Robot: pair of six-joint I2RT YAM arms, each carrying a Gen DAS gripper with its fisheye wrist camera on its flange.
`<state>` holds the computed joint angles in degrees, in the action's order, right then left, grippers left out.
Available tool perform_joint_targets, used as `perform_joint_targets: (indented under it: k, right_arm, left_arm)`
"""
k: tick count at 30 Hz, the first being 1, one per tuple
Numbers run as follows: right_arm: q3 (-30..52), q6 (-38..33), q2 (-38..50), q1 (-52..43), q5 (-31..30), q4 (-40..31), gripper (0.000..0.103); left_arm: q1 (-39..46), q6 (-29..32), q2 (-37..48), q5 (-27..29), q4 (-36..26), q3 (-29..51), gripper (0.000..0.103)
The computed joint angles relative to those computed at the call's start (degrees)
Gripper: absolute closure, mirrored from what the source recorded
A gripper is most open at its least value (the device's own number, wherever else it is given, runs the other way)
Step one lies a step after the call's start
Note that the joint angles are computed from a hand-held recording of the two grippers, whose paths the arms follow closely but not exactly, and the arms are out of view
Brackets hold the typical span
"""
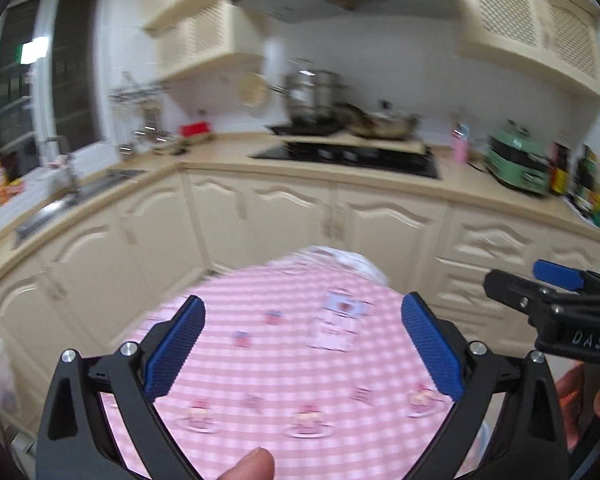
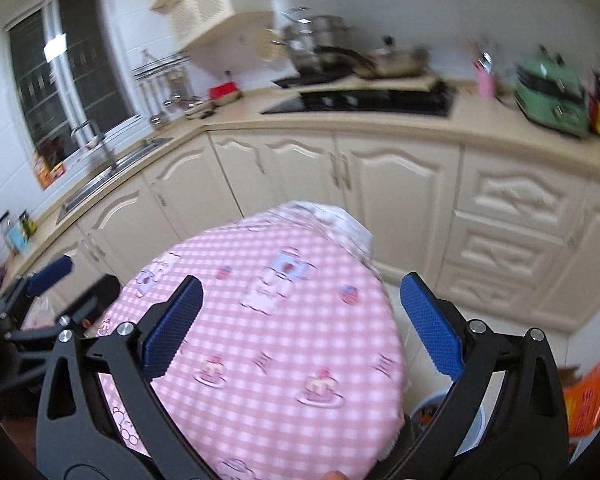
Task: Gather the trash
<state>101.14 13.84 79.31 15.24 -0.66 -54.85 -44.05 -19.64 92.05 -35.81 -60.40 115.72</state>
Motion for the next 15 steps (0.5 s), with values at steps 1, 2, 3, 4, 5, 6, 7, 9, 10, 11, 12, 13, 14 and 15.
perform_joint_targets:
  k: [1,2,3,4,5,6,7,9,10,11,12,13,14,15]
  right_arm:
    - [1.5,0.0,0.9,2.0,1.3,-0.1,0.006]
    - [3.1,0.0,1.7,3.9,2.8,-0.2,0.006]
    - [3.8,0.0,2.1,5.3,3.9,0.0,0.006]
    - [5.2,0.0,2.9,6.5,5.0,-0.3,0.006]
    - [6.7,0.0,3.7,7.6,6.0,-0.6,0.006]
    - [8.1,0.0,4.4,8.9,7.0,-0.7,0.006]
    - [9.4,0.0,5.0,9.9,7.8,-0.9,0.006]
    - [11.8,-0.1,6.2,11.7,9.5,-1.4,0.006]
    - [12.9,-0.2,6.7,12.4,10.2,-1.6,0.006]
    - [13.8,-0.1,7.2,12.9,10.7,-1.7,0.006]
    - [14.8,-0.1,7.6,13.5,11.1,-1.9,0.006]
    - [15.4,-0.2,7.8,13.9,11.5,-2.0,0.006]
    - [16.1,-0.2,8.2,14.6,12.1,-2.2,0.006]
    - [16.7,-0.3,8.4,15.2,12.7,-2.2,0.006]
  left_arm:
    - [0.6,-0.1,-1.2,-1.8,-0.9,0.3,0.007]
    - [1.0,0.2,-1.9,-2.4,-1.3,0.4,0.007]
    - [1.3,0.7,-2.8,-3.7,-2.0,0.9,0.007]
    - [1.5,1.0,-3.3,-4.6,-2.4,1.2,0.007]
    - [1.5,1.3,-3.9,-5.9,-2.8,1.6,0.006]
    - [1.5,1.5,-4.4,-6.9,-3.1,2.0,0.006]
    - [1.5,1.7,-5.1,-7.8,-3.4,2.3,0.006]
    - [1.3,1.8,-5.9,-10.1,-3.9,3.3,0.006]
    - [1.4,1.9,-6.0,-10.7,-4.1,3.8,0.006]
    - [1.4,1.9,-6.3,-11.1,-4.3,4.3,0.006]
    - [1.1,1.7,-6.6,-11.6,-4.7,4.5,0.006]
    - [1.0,1.6,-6.9,-12.2,-4.9,5.0,0.006]
    - [0.7,1.4,-7.0,-13.0,-5.2,5.4,0.006]
    - [0.2,1.0,-7.2,-13.9,-5.4,5.5,0.006]
